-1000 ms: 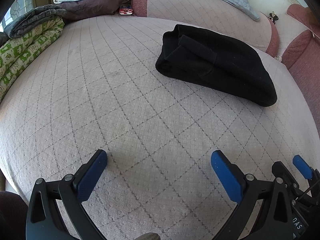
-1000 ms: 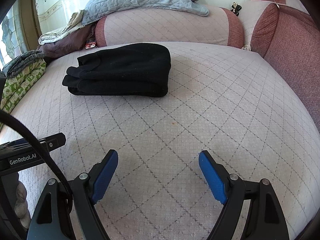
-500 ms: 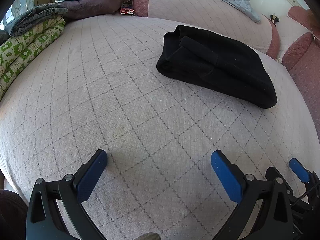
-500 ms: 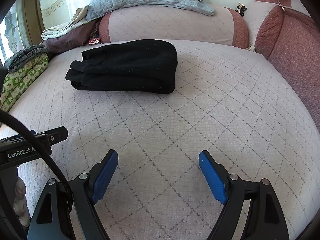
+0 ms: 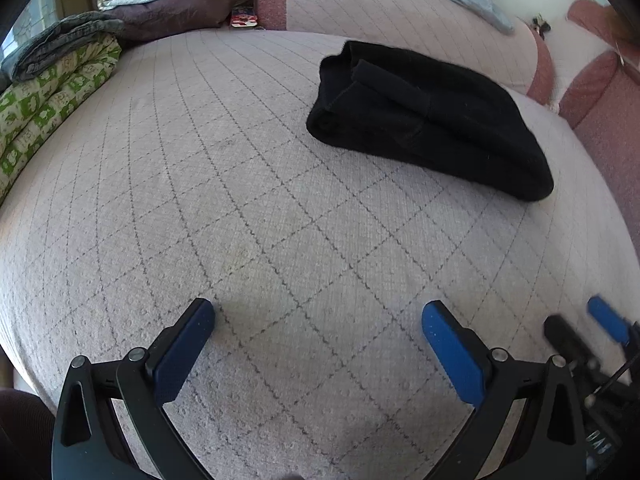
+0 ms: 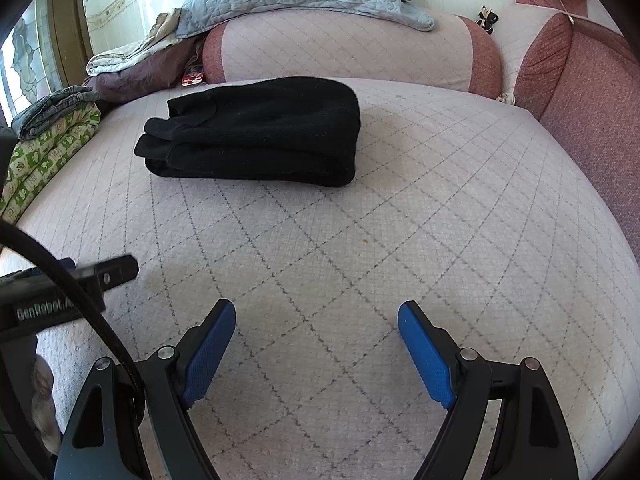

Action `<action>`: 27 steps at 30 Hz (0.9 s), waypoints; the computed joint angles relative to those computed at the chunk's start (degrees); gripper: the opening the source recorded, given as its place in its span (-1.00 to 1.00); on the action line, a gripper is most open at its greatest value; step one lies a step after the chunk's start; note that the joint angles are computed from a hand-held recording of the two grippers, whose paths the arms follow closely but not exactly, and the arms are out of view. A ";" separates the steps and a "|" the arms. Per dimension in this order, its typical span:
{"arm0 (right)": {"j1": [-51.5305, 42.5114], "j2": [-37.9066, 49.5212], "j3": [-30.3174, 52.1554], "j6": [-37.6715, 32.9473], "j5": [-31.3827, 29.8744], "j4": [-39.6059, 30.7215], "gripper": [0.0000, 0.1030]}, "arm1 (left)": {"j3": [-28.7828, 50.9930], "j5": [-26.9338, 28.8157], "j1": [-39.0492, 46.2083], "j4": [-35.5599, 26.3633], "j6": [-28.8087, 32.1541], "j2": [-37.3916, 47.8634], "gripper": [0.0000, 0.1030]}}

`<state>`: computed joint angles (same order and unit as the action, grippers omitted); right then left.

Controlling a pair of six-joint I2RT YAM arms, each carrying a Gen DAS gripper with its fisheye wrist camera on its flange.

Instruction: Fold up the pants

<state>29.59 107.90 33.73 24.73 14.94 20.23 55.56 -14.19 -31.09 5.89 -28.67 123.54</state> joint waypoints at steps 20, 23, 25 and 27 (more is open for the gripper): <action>-22.49 13.84 28.46 -2.23 -30.24 -9.29 0.71 | 33.43 27.09 16.38 -11.22 7.80 13.03 0.64; -23.10 21.00 37.64 -0.53 -33.75 -12.91 0.71 | 41.17 29.13 16.59 -14.35 8.27 19.18 0.64; -23.38 26.67 44.71 1.83 -37.65 -15.34 0.70 | 44.86 31.77 16.67 -15.42 8.32 22.17 0.64; -22.94 29.35 47.58 3.76 -38.16 -14.31 0.70 | 46.75 31.90 16.25 -15.18 8.61 23.56 0.64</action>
<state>6.66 137.25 81.32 28.50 -23.22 5.92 102.31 17.71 -14.84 -9.29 -20.06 147.10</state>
